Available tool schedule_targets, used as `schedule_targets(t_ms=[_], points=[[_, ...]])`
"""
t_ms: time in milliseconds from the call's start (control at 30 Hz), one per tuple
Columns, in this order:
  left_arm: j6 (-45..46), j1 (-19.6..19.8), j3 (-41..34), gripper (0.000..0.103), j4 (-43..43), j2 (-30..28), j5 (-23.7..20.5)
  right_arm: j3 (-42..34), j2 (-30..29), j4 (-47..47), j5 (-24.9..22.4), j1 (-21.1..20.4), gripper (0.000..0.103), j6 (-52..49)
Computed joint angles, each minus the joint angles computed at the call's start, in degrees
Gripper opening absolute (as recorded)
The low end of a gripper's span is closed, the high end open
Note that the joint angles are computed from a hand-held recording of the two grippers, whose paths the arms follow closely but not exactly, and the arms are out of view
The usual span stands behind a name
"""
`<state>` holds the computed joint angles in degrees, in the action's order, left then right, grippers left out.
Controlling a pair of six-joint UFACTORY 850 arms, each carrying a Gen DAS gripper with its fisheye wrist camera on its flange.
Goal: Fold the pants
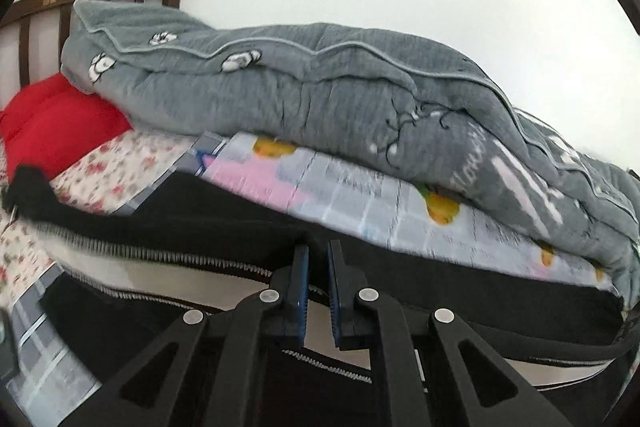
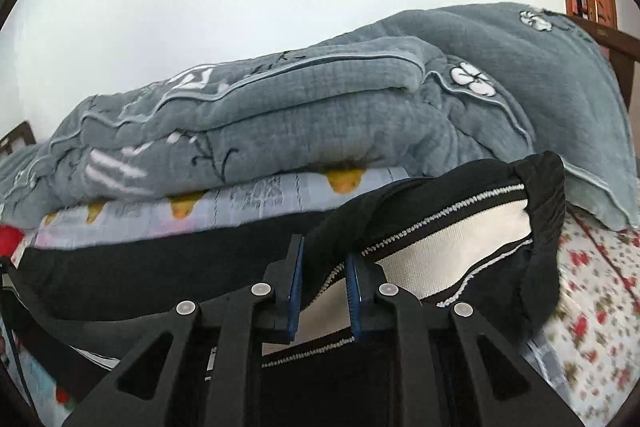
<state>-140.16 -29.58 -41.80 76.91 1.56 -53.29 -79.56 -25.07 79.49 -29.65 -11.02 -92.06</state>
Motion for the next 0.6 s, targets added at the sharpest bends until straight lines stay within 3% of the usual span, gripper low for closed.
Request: schedule_targets(t_ms=[100,200,267,300,333,400,467,600], points=[[-3.22,2.12,-0.9,0.011,2.85,-2.43,-0.29,-3.66,-3.29,0.88,3.22,2.06,0.019,2.89],[-5.67,2.52,-1.77,0.012,2.33,-5.2,-4.85,-7.05,-6.48,0.78,6.09,3.84,0.019,6.01],[-7.77,2.88,-1.25,0.032,1.96,-5.77,-4.98,-8.92,-8.44,-0.46,6.56,4.59,0.021,9.37],[-9.52,3.57,-0.24,0.062,2.7,-5.3,-2.82,-9.53,-9.56,0.7,6.57,4.75,0.023,9.92],[-10.96,4.39,0.57,0.076,2.93,-4.74,-0.74,-9.98,-10.41,0.91,5.58,4.64,0.029,10.95],[-14.14,4.74,1.89,0.074,3.9,-3.59,-0.17,-10.04,-11.29,2.73,2.85,4.08,0.032,10.64],[-16.46,3.68,2.85,0.074,4.9,-2.96,-2.03,-9.47,-10.94,2.01,2.41,3.92,0.057,10.64],[-12.15,1.48,1.62,0.074,1.91,-3.89,-3.95,-5.34,-7.42,7.07,1.68,3.33,0.061,2.88]])
